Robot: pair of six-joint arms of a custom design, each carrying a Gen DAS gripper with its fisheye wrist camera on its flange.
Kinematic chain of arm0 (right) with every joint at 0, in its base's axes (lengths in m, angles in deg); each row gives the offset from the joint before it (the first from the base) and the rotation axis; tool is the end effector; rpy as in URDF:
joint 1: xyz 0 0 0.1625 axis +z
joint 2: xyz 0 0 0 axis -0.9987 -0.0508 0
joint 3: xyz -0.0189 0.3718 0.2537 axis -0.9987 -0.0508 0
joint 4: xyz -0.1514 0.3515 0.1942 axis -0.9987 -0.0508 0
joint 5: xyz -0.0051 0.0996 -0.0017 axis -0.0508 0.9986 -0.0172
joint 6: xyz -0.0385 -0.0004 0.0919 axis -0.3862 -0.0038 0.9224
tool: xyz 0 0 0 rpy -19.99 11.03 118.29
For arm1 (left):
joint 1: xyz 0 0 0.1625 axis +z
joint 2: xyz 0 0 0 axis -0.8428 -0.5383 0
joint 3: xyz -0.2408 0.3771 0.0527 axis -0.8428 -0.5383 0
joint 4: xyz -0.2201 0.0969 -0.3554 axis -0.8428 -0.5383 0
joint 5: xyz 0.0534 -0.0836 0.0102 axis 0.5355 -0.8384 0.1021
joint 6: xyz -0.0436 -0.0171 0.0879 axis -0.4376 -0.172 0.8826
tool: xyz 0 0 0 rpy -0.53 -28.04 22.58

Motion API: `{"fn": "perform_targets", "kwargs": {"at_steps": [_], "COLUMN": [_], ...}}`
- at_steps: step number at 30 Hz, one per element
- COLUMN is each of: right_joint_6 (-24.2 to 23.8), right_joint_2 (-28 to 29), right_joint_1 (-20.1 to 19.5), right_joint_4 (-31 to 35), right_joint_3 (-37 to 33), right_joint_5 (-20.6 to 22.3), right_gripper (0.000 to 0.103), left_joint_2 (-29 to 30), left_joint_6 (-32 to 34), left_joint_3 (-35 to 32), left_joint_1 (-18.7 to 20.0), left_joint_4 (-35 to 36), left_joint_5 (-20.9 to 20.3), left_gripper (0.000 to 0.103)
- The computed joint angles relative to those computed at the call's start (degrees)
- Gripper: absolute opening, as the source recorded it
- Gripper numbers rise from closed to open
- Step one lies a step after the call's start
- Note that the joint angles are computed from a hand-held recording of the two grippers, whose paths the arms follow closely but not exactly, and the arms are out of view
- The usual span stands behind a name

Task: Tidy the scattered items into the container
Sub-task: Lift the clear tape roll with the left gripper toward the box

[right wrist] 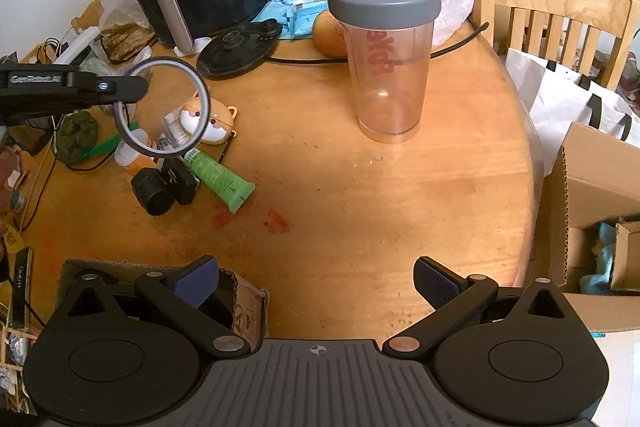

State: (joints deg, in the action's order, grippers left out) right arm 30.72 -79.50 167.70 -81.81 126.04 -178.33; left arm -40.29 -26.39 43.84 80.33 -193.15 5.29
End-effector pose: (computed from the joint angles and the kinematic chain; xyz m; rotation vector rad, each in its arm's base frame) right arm 0.0407 -0.3522 0.4273 0.3583 -2.5160 0.5648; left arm -0.4706 -0.4019 0.0478 0.6692 2.6778 -0.6987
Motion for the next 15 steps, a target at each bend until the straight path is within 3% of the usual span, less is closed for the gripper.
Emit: {"fn": "perform_targets", "kwargs": {"at_steps": [7, 15], "right_joint_6": [-1.1, -3.2], "right_joint_2": [1.2, 4.0], "right_joint_1": [0.3, 1.7], "right_joint_4": [-0.2, -0.4], "right_joint_3": [-0.6, -1.6], "right_joint_5": [0.8, 1.1], "right_gripper": [0.103, 0.103], "left_joint_2": [-3.0, -7.3], "left_joint_6": [-2.2, -9.9], "left_joint_3": [1.4, 3.1], "left_joint_1": [-2.7, -4.7], "left_joint_4": [5.0, 14.2], "left_joint_5": [5.5, 10.6], "left_gripper": [0.01, 0.01]}}
